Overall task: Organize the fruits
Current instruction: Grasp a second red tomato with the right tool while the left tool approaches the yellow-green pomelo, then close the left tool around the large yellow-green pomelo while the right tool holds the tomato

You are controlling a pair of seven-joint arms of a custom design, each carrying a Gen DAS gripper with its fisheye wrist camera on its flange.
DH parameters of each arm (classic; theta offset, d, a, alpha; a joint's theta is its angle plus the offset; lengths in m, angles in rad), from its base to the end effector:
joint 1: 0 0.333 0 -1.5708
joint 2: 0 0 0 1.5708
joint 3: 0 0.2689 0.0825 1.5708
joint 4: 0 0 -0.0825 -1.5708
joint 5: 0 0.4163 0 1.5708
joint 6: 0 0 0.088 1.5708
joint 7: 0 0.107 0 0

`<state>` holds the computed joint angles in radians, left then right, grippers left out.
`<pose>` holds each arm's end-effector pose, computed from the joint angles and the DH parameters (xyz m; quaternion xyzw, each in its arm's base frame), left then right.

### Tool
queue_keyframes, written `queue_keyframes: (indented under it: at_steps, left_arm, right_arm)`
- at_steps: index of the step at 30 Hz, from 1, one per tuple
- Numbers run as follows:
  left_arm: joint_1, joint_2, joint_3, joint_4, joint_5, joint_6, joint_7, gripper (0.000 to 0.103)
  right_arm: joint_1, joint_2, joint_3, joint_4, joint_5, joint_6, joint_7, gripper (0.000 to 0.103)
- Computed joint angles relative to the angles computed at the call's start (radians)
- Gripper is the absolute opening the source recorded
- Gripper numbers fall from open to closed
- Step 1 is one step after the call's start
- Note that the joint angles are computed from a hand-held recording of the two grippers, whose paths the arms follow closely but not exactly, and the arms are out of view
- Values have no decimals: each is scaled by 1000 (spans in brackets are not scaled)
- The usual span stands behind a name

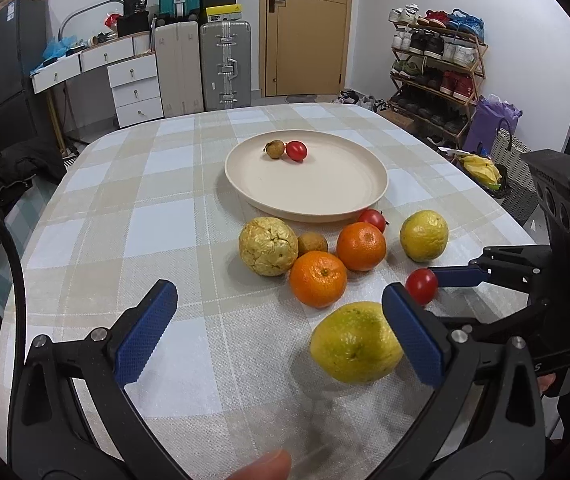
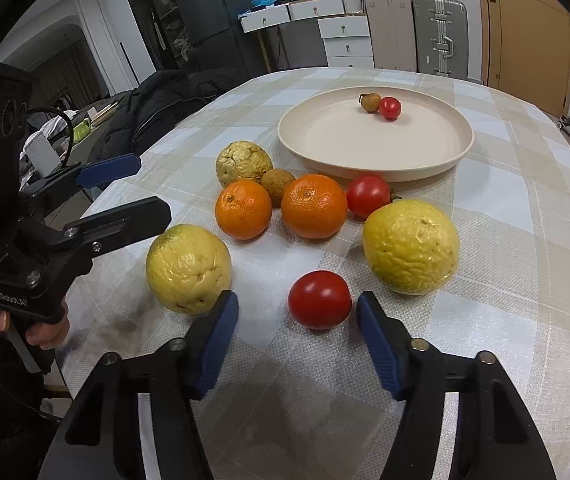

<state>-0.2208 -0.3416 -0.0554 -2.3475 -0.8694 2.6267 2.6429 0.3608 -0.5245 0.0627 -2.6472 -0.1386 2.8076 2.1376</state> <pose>0.5149 -0.1278 0.4699 -0.3789 0.8292 -0.3844 0.1455 0.4263 0.1985 0.4308 -0.6567 0.6738 -0.1524 0.3025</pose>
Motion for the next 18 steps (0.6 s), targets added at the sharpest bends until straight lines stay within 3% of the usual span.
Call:
queue_keyframes:
  at_steps: [9, 18]
  left_arm:
    - [-1, -4, -11, -11, 41, -5, -10, 102]
    - [-2, -12, -12, -15, 74, -26, -19, 102]
  right_arm:
    - [-34, -4, 28, 4, -42, -15, 47, 32]
    - [-66, -34, 54, -16, -103, 29, 95, 32]
